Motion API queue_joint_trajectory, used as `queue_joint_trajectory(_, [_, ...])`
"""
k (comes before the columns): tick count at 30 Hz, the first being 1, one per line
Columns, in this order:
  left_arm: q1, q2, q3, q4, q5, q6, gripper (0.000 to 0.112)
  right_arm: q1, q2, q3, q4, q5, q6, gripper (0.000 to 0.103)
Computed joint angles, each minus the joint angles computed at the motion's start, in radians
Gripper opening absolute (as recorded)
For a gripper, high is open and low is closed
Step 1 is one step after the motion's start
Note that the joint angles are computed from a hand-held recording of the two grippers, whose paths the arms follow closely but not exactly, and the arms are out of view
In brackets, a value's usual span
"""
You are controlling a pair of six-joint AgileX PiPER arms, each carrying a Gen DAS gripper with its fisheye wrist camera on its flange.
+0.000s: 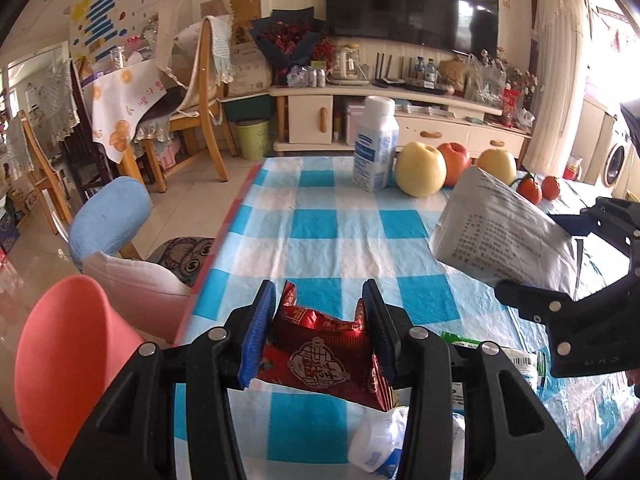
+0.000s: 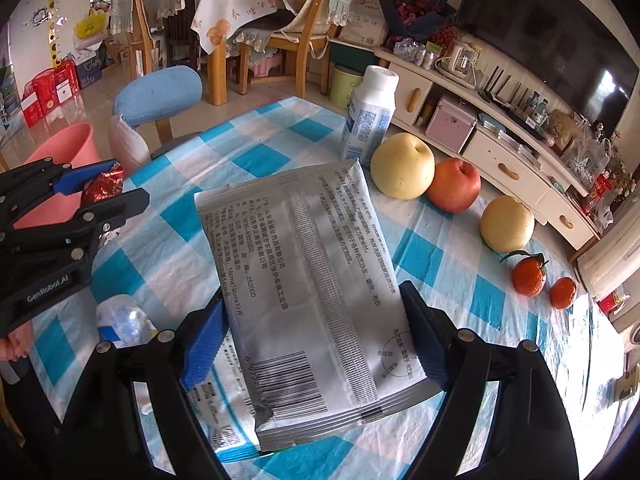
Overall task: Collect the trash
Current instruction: 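Lift and carry the red wrapper and white sachet over the orange bucket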
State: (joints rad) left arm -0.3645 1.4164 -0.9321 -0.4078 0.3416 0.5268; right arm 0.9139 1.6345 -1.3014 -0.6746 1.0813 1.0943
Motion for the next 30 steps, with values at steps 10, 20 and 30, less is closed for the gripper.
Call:
queue_joint_trajectory(10, [0.084,-0.041,0.012,-0.078,-0.003,0.084,0.046,0.045,0.052,-0.103,0.001,0.029,0.003,0.082])
queue_joint_trajectory(20, [0.187,-0.062,0.010,-0.205,0.012,0.206,0.046,0.082,0.118,-0.208,-0.009,0.054,-0.004,0.082])
queue_joint_trajectory(30, [0.332,-0.067,0.006,-0.377,0.050,0.374,0.046,0.111,0.219,-0.365,0.006,0.088,-0.049,0.082])
